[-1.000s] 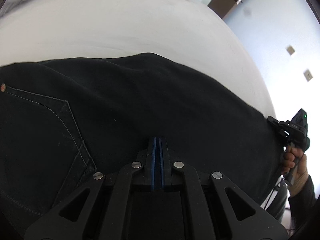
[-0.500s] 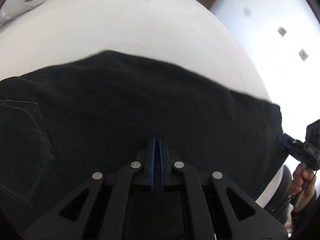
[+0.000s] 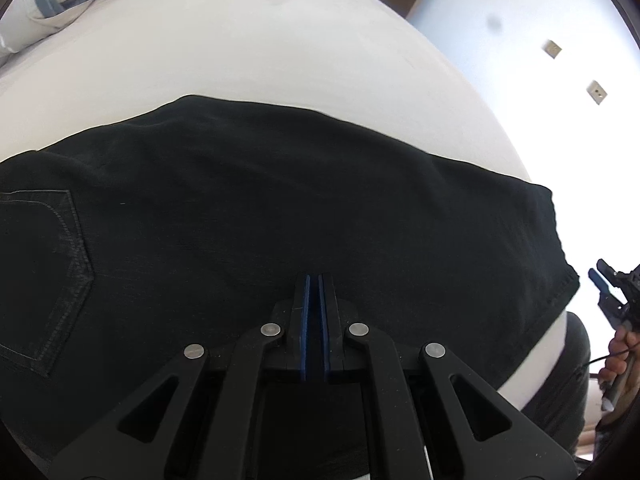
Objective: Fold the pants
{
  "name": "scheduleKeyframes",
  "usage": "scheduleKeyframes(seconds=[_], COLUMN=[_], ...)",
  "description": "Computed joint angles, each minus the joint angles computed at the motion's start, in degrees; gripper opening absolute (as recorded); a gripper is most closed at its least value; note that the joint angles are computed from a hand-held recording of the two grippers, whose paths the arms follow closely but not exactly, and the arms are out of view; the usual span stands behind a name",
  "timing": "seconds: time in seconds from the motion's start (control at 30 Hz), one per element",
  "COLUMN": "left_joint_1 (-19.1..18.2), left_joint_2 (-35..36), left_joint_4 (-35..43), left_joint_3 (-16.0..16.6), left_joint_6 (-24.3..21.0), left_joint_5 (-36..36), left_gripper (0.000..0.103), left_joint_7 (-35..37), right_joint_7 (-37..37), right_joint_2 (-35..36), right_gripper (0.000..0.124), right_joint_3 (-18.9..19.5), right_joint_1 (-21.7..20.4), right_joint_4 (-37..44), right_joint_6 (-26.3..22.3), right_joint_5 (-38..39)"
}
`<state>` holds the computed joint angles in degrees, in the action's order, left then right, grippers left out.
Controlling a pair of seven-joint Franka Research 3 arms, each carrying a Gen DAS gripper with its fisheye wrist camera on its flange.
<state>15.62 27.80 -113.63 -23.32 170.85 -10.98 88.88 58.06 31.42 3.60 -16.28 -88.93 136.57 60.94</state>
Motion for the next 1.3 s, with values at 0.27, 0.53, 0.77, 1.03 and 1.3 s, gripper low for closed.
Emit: scheduleKeyframes(seconds=[0.27, 0.53, 0.77, 1.03, 1.3], left_joint_1=[14.73, 17.71, 19.27, 16.99, 18.87], left_joint_2=[1.56, 8.65, 13.71, 14.99, 19.63], left_joint_4=[-4.56, 4.16, 6.72, 7.82, 8.56], left_joint_3=[-18.48, -23.46, -25.68, -23.05, -25.74], left_joint_6=[6.2, 1.69, 0.01, -0.33, 1.91], left_joint_5=[-10.08, -7.71, -7.81, -9.95, -8.63], left_gripper=[0.064, 0.064, 0.025, 0.003, 0.0], left_joint_7=[6.19, 5.9, 6.79, 7.22, 6.93], right_joint_7=[5.12, 1.76, 2.63, 5.85, 6.28], right_joint_2=[1.34, 2.85, 3.45, 4.72, 5.59], right_gripper=[0.055, 0.055, 0.054, 0.021, 0.013], right_joint_3=[1.42, 2.56, 3.37, 2.91, 4.22], right_joint_1=[-1.52, -1.07, -0.96, 1.49, 1.41], right_joint_4=[-4.68, -5.61, -5.25, -2.52, -1.92], right_joint_6=[-2.18, -2.42, -0.59, 2.36, 4.2], right_joint_5=[12.69, 19.66, 25.24, 22.41, 20.85])
